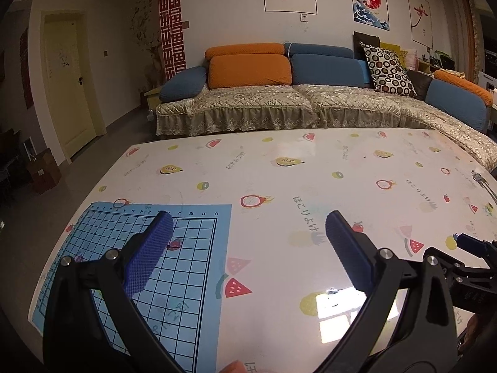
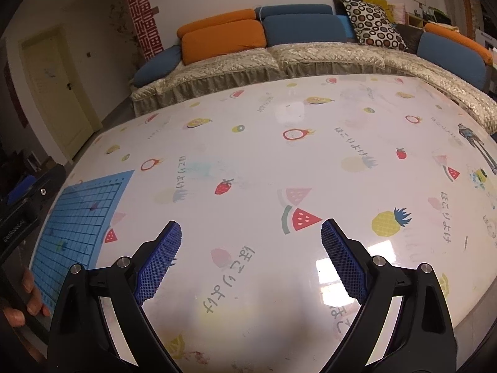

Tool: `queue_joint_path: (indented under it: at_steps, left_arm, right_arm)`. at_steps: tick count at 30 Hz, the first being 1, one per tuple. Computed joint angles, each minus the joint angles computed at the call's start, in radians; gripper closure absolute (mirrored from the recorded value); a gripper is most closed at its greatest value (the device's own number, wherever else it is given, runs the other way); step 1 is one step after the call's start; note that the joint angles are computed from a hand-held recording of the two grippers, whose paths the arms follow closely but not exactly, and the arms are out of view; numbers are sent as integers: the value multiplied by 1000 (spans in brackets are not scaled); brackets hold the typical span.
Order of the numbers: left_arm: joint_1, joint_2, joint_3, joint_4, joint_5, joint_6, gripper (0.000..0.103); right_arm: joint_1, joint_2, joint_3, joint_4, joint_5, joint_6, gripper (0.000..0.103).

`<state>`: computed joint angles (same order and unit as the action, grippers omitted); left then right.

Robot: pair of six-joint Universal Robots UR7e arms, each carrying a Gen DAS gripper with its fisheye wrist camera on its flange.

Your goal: Collect trash

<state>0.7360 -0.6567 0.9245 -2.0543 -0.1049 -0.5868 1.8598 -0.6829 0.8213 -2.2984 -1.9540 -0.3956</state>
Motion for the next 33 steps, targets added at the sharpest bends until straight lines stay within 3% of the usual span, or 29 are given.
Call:
queue_joint_path:
  at_steps: [8, 15, 17, 26, 33]
  left_arm:
    - [12, -20, -11, 159, -27, -148, 7]
    - [16, -29, 7, 154, -25, -153, 7]
    - [16, -28, 20, 81, -30, -96, 7]
    - [19, -26, 24, 61, -30, -71, 7]
    - [26, -28, -10, 228, -44, -198, 7]
  right_arm:
    - [2, 14, -16, 8, 13, 0, 12]
    - [4, 17, -16, 5, 12, 2, 12]
    - [4, 18, -17, 5, 12, 5, 12]
    - [3, 17, -16, 1, 13, 4, 12]
    - [2, 19, -16, 4, 8, 6, 12]
